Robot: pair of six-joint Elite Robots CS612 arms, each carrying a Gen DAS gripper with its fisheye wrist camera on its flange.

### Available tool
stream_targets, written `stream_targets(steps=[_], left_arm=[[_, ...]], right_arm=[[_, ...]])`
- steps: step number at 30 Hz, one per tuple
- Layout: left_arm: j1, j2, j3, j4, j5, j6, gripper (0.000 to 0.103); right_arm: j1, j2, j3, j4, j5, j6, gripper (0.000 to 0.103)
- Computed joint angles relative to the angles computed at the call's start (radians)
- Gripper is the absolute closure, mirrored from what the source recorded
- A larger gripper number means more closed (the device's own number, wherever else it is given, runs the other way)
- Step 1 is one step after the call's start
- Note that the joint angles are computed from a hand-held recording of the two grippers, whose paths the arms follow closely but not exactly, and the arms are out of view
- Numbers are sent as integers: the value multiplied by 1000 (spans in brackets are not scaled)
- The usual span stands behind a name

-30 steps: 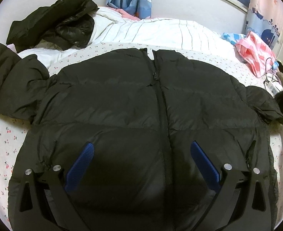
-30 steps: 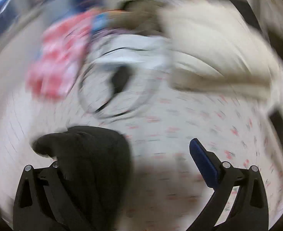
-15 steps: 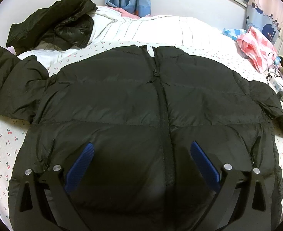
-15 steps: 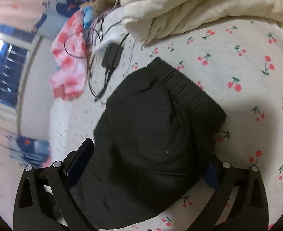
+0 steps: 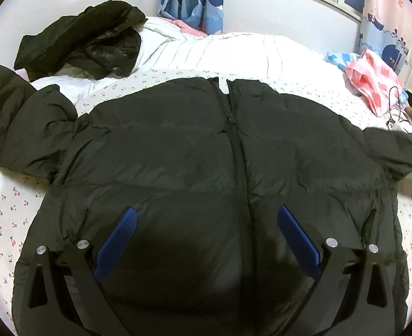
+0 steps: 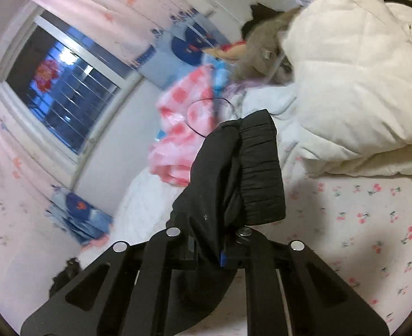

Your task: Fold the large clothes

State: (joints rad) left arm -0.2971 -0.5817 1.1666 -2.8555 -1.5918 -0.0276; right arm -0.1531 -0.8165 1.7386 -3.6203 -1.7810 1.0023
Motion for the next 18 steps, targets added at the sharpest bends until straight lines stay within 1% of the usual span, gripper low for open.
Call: stream_targets(steps=[1,2,3,5,7,8,10,11,13,15,16,17,18], left_arm=[[-1,1,-1,7,-1,8,6],[-2,1,-2,11,1,17,7],[-2,0,0,10,3,21,7],[-2,-1,2,6,2,21,7],[0,-1,3,7,-3,15,7],[1,-2,4,8,-6,12,7],[1,-2,3,11,-7,12,7],[1,-2,3,11,-7,13,7],[0,-2,4,9,-7,14,7],[0,-2,4,12,-6,13,7],[0,-3,4,13,-6,12,7],[0,-4,6,11,-6,9,7],[0,-5,7,9,-6,7,7]], right_arm=[[-15,2,2,75,67,31,67],[-24,6,3,121,108,56,55],[-30,17,9,140,148,93,44],[-28,43,26,84,167,153,40],[-21,62,44,24,165,210,22],[-19,66,52,10,162,224,21],[-17,81,54,-28,156,236,21],[-18,80,65,-39,150,239,21],[-21,83,55,-17,126,261,21],[-15,80,54,-9,84,295,21],[-14,85,45,-19,70,285,25],[-14,86,37,-8,75,248,36],[-16,84,27,19,85,209,71]])
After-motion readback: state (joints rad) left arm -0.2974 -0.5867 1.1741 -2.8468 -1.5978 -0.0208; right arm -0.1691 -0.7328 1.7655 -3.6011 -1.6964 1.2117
